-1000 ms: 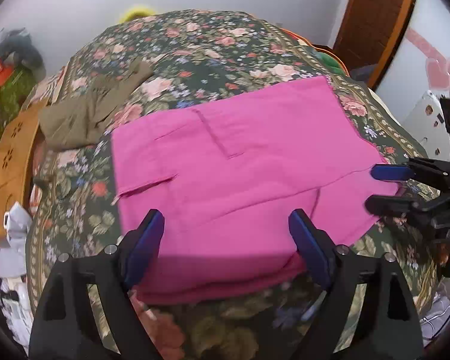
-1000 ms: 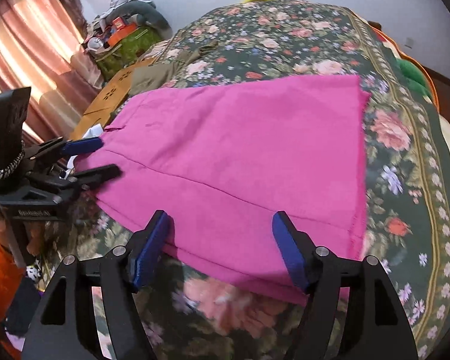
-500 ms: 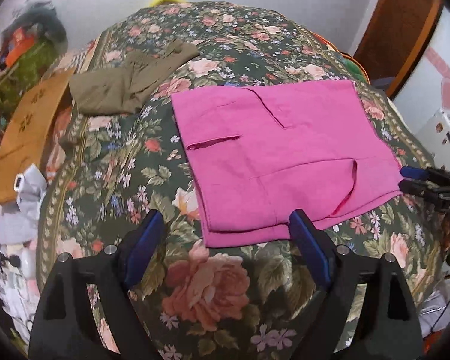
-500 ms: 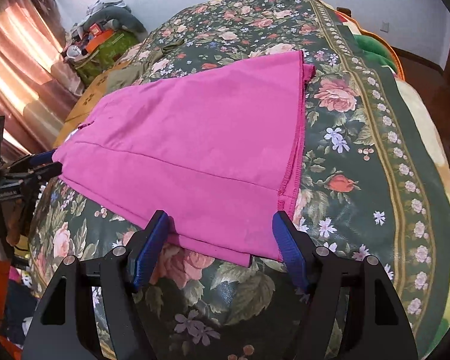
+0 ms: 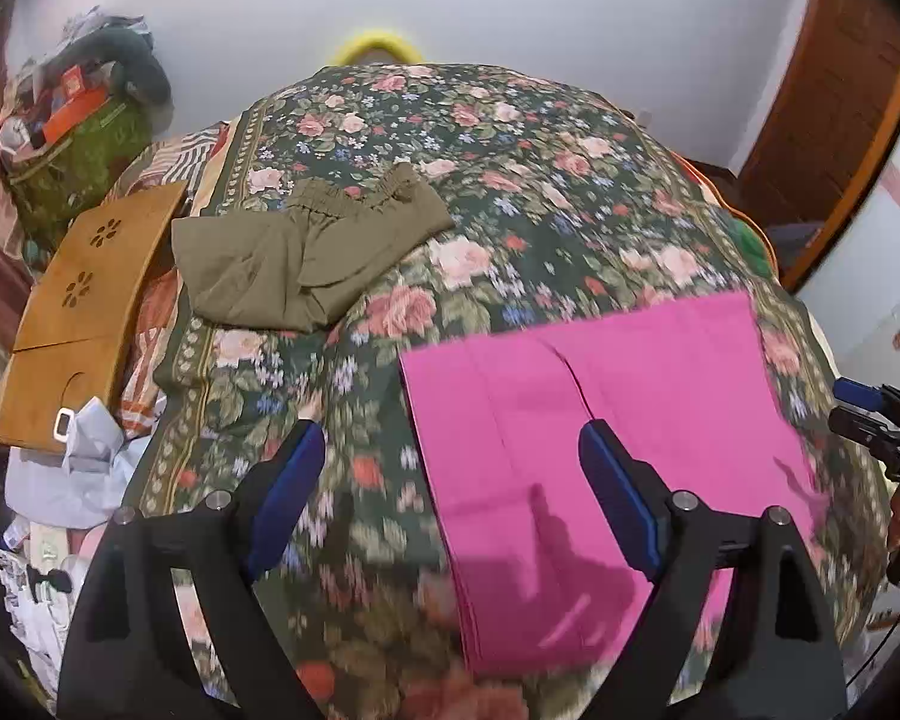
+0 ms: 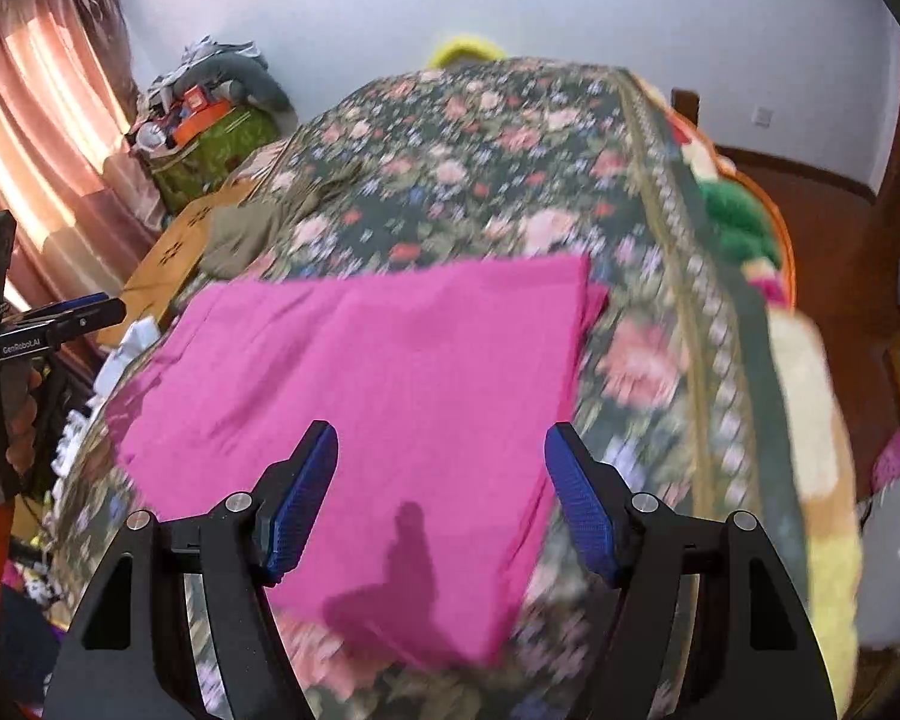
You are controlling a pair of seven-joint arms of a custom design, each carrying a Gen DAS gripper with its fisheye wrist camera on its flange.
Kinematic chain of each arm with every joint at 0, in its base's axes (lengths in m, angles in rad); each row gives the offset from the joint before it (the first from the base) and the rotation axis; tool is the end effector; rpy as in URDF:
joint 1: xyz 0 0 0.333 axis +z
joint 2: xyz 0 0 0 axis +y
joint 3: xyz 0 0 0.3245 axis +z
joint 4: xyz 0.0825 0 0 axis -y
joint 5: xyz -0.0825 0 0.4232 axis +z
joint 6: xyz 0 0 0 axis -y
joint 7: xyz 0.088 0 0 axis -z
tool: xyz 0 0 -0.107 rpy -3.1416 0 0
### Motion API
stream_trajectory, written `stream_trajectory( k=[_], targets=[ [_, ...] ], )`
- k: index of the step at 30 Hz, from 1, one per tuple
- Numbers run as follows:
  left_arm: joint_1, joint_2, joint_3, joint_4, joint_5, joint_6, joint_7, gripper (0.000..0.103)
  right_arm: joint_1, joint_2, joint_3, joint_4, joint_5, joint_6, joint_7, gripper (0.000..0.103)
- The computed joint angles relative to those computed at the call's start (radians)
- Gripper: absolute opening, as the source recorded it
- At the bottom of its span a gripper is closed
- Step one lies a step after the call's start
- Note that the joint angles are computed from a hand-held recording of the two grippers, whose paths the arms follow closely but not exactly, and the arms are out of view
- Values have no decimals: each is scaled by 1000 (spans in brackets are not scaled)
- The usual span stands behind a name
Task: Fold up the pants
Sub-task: 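Move both tools to the folded trousers' edge and close the right tool on it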
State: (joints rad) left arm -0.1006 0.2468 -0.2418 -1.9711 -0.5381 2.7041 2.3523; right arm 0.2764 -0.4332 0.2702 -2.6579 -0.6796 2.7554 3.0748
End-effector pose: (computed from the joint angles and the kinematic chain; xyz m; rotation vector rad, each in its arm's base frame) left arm 0.6406 -0.2014 0.3844 -1.2387 2.5510 -0.8546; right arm 0.3731 0.2545 0.4056 -1.4198 2.0921 -0.5201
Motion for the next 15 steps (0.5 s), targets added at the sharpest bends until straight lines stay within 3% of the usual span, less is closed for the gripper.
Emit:
stream_trajectory(
  k=[8,15],
  targets=[
    [-43,210,36,254,154,-119,-212,87,-84,72,-58,26,-45,28,-38,68],
    [-40,321,25,387,200,-212,-292,87,-129,177,-111,69,-58,91,-92,66]
  ],
)
